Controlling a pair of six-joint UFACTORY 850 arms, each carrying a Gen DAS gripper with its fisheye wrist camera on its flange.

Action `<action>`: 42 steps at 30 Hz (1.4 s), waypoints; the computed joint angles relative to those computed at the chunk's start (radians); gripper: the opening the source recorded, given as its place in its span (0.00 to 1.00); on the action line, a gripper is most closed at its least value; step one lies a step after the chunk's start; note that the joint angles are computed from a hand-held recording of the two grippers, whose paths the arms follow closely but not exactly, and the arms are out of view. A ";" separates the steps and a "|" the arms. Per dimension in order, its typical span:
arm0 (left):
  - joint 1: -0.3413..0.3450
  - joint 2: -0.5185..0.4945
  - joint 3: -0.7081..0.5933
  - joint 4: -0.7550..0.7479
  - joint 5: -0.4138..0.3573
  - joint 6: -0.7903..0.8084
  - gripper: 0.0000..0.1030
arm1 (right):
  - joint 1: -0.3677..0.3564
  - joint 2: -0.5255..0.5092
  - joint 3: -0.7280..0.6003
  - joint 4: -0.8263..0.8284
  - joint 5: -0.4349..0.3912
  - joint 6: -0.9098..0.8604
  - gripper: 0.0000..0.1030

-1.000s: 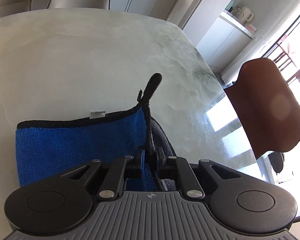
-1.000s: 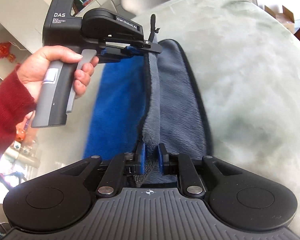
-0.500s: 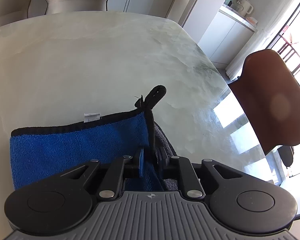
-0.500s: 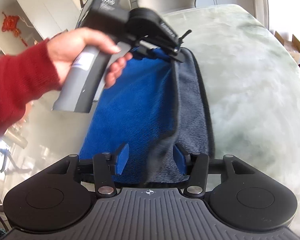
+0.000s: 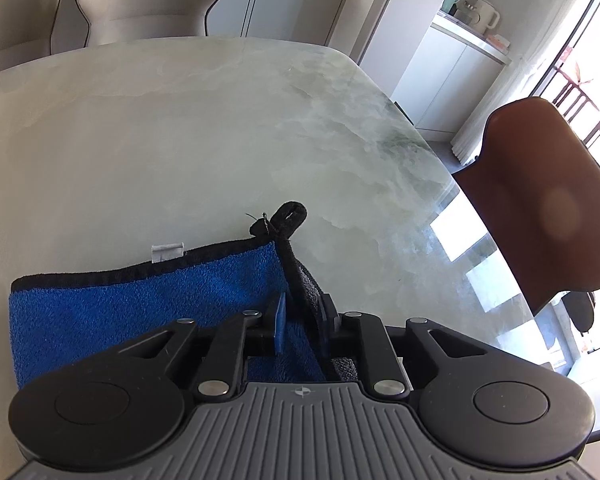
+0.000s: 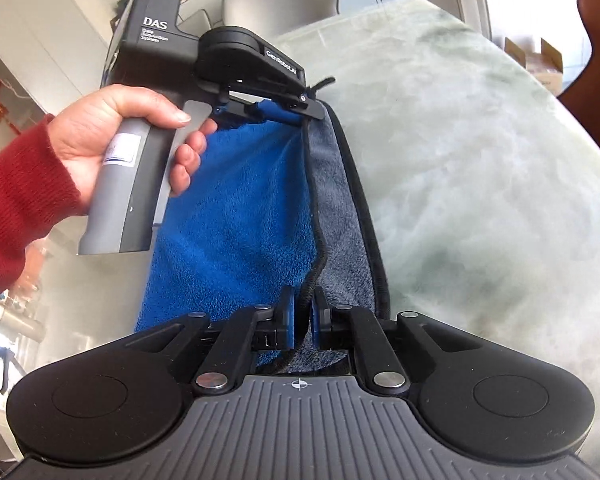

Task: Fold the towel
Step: 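Lift both held corners and fold them over onto the opposite towel half, then lower the folded edge onto the towel and open both grippers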

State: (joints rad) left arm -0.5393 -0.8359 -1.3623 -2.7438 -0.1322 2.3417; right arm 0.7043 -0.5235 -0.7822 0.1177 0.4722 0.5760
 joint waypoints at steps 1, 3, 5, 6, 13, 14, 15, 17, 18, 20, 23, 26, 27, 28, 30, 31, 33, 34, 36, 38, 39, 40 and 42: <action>0.000 -0.001 -0.002 0.001 -0.001 -0.001 0.16 | 0.000 0.001 0.002 0.003 0.002 0.004 0.09; -0.001 -0.003 -0.005 0.013 -0.003 -0.014 0.16 | -0.002 0.007 0.011 -0.005 0.014 0.023 0.09; 0.000 -0.003 -0.004 0.053 -0.011 -0.050 0.16 | -0.002 0.016 0.024 -0.019 0.028 0.046 0.09; -0.001 -0.004 -0.006 0.055 -0.012 -0.051 0.16 | 0.004 0.023 0.031 -0.002 0.026 0.041 0.09; 0.017 0.008 0.020 0.234 -0.073 -0.244 0.20 | -0.005 0.047 0.066 -0.063 0.034 0.126 0.10; 0.021 0.011 0.025 0.260 -0.082 -0.271 0.20 | -0.012 0.046 0.065 -0.084 0.037 0.150 0.13; 0.022 0.015 0.030 0.265 -0.087 -0.276 0.20 | -0.018 0.044 0.065 -0.099 0.041 0.169 0.26; 0.025 0.025 0.043 0.262 -0.100 -0.272 0.22 | -0.030 0.046 0.069 -0.123 0.062 0.199 0.36; 0.028 0.035 0.058 0.260 -0.114 -0.266 0.25 | -0.030 0.050 0.074 -0.106 0.075 0.186 0.37; 0.037 0.064 0.103 0.205 -0.138 -0.204 0.32 | -0.042 0.058 0.078 -0.121 0.108 0.159 0.37; 0.049 0.100 0.162 0.115 -0.159 -0.126 0.35 | -0.068 0.045 0.056 -0.186 0.133 0.146 0.37; 0.061 0.130 0.216 0.064 -0.183 -0.096 0.37 | -0.099 -0.005 0.008 -0.263 0.160 0.196 0.24; 0.063 0.138 0.229 0.044 -0.184 -0.080 0.38 | -0.107 -0.019 -0.005 -0.276 0.164 0.206 0.24; 0.065 0.148 0.247 0.021 -0.186 -0.064 0.39 | -0.115 -0.035 -0.021 -0.295 0.168 0.221 0.24; 0.071 0.166 0.282 0.008 -0.199 -0.061 0.40 | -0.132 -0.068 -0.054 -0.336 0.185 0.251 0.24; 0.074 0.173 0.294 0.010 -0.203 -0.067 0.40 | -0.137 -0.082 -0.069 -0.348 0.190 0.258 0.24; 0.080 0.185 0.318 0.018 -0.213 -0.080 0.40 | -0.141 -0.109 -0.101 -0.346 0.188 0.242 0.24; 0.082 0.191 0.329 0.024 -0.218 -0.087 0.41 | -0.140 -0.123 -0.120 -0.333 0.177 0.218 0.24; 0.086 0.200 0.347 0.018 -0.228 -0.085 0.42 | -0.136 -0.141 -0.148 -0.304 0.150 0.168 0.24; 0.089 0.204 0.360 0.008 -0.233 -0.084 0.46 | -0.138 -0.155 -0.168 -0.302 0.145 0.157 0.24; 0.091 0.202 0.362 0.016 -0.232 -0.094 0.46 | -0.138 -0.158 -0.175 -0.306 0.141 0.163 0.24; 0.094 0.200 0.364 0.027 -0.231 -0.108 0.46 | -0.137 -0.160 -0.180 -0.304 0.135 0.156 0.24; 0.096 0.196 0.364 0.031 -0.230 -0.119 0.46 | -0.131 -0.160 -0.185 -0.284 0.119 0.120 0.17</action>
